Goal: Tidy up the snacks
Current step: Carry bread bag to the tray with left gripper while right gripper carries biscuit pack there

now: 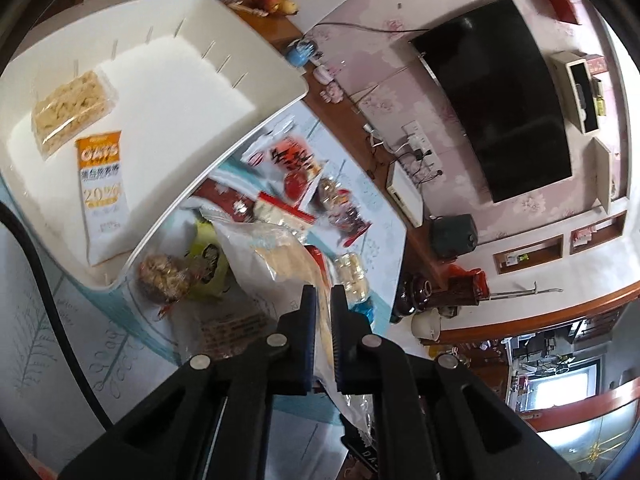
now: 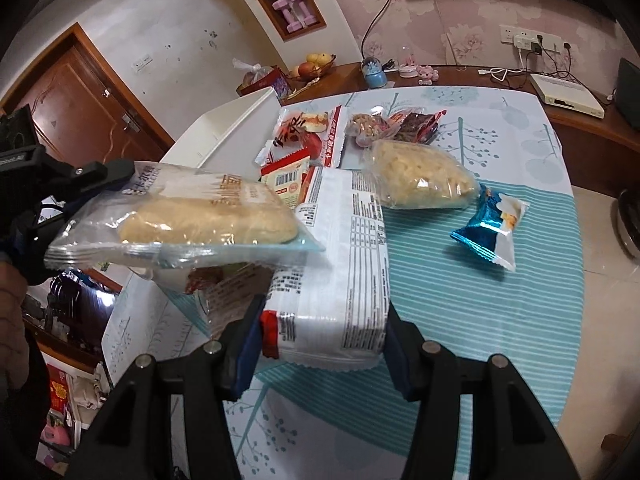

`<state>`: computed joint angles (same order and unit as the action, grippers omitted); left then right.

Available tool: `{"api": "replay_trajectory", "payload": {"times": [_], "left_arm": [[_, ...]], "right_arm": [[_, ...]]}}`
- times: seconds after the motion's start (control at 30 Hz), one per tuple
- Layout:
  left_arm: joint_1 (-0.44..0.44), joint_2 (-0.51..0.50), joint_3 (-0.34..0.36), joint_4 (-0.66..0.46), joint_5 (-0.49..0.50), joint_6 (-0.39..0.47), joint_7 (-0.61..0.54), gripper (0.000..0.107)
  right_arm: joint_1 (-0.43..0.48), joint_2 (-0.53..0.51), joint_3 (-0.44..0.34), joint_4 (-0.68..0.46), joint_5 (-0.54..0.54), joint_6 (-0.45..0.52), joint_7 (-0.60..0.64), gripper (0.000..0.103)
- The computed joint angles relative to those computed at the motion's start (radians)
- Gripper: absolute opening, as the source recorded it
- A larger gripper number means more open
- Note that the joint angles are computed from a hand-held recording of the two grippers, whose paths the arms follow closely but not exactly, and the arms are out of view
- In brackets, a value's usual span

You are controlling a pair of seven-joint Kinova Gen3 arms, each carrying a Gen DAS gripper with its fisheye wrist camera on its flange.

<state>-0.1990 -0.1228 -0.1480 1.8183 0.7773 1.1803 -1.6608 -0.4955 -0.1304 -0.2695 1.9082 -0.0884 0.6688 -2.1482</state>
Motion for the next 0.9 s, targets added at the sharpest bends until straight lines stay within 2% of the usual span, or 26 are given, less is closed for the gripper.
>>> {"api": "replay_trajectory", "payload": {"times": [0.2,0.47,0.6,0.67,0.73,0.9], "left_arm": [[-0.008,0.004,0.002,0.050,-0.056,0.043,0.030,0.005],[-0.032,-0.001,-0.008,0.137,-0.110,0.073,0.037,0.006],[-0.049,-0.004,-0.022,0.177,-0.098,0.061,0.023,0.030],[-0.058,-0.002,-0.032,0.196,-0.079,0.054,-0.007,0.037],[-0.067,0.006,-0.038,0.209,-0.063,0.051,-0.033,0.059],[-0.094,0.019,-0.050,0.261,0.023,0.025,-0.117,0.073]], "right_arm": [[-0.005,-0.019,-0.025,-0.001,0.041,0.039,-0.026,0.053],[-0.026,-0.032,-0.037,-0.002,0.062,0.065,0.006,0.054],[-0.026,-0.032,-0.040,-0.004,0.070,0.075,0.013,0.054],[-0.027,-0.030,-0.038,-0.006,0.065,0.077,0.019,0.054],[-0.027,-0.030,-0.038,-0.010,0.069,0.084,0.026,0.054],[-0.028,-0.028,-0.027,-0.011,0.056,0.093,0.056,0.054]]}}
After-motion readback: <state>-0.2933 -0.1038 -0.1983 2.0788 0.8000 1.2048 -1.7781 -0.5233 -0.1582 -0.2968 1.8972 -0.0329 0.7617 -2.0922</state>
